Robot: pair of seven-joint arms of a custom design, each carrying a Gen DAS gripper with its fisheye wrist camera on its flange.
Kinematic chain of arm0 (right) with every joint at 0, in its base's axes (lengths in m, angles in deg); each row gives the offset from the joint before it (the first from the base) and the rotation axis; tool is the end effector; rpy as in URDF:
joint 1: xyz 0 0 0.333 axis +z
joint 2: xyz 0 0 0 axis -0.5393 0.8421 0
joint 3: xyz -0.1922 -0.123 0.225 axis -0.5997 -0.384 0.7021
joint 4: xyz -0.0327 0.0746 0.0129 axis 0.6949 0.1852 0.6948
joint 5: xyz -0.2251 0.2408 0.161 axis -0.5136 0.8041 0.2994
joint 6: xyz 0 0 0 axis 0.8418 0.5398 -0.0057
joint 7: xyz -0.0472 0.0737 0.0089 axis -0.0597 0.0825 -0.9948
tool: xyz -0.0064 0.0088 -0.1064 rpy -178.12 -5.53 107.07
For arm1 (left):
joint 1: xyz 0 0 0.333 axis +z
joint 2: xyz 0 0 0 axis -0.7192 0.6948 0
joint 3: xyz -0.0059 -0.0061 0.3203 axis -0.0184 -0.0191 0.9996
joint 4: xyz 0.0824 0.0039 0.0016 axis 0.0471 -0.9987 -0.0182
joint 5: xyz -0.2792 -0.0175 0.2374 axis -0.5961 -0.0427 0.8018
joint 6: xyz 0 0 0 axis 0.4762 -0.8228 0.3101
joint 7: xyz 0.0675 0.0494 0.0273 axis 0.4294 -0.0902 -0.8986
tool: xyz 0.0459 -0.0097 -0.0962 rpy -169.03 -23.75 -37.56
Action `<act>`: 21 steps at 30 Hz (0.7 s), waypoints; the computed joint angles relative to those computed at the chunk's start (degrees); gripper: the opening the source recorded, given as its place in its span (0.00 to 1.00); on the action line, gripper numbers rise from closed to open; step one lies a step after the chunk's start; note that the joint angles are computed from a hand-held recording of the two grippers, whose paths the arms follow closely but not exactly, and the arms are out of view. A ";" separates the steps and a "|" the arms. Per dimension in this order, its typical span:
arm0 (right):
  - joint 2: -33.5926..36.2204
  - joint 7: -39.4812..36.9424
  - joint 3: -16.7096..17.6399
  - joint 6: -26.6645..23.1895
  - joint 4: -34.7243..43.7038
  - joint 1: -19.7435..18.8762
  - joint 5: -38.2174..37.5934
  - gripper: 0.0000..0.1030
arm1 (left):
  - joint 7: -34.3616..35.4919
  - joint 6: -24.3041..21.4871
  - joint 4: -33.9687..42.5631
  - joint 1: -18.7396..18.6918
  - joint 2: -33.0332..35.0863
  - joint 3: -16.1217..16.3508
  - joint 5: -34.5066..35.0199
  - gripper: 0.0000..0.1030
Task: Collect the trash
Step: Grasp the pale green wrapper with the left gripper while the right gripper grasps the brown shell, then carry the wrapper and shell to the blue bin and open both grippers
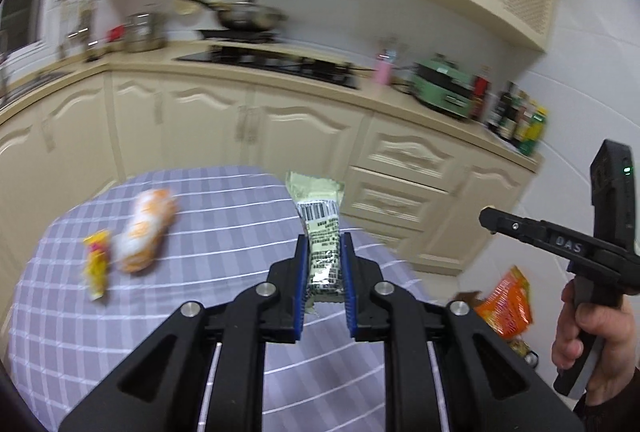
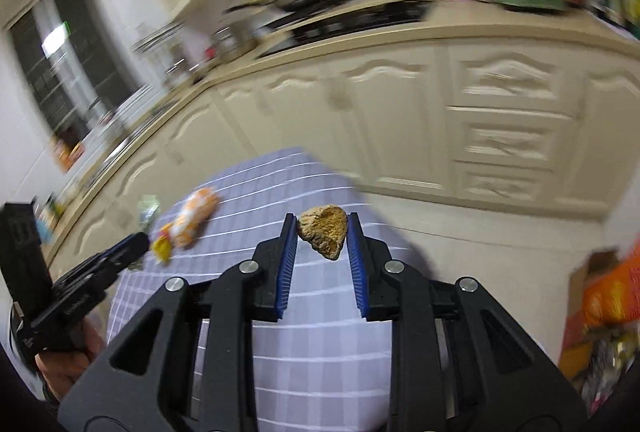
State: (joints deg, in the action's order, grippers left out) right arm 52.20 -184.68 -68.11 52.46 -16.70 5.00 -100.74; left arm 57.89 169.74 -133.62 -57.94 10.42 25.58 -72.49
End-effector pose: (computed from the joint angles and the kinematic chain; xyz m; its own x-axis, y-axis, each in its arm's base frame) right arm 0.4399 0.4336 0.6117 -0.2785 -0.8805 -0.3836 -0.5080 0.4740 -0.7192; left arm 0.5676 -0.2785 0.6034 -0.6464 -0.7352 0.2038 -0.5300 0.2405 -0.8132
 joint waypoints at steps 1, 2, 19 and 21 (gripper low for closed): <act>-3.23 2.86 -0.08 -2.06 -3.89 0.18 -0.13 0.24 | 0.64 -1.03 0.83 -0.36 0.49 -0.62 -0.22 0.14; -6.38 5.70 0.38 -4.12 -7.68 -0.11 0.06 0.24 | 1.28 -2.38 1.73 -0.72 1.05 -1.19 -0.40 0.14; -32.15 27.39 10.64 -9.36 -41.99 -8.54 20.11 0.25 | -3.53 -24.46 16.62 -15.14 17.46 -6.47 15.02 0.15; -34.28 28.41 11.28 -7.38 -45.13 -9.37 21.78 0.25 | -4.46 -25.55 17.67 -16.68 19.05 -6.53 16.99 0.15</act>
State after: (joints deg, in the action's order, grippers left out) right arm 17.93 -156.26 -56.83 45.08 -61.83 -4.37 -78.96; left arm 53.43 144.19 -115.95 -74.62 29.48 19.05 -55.50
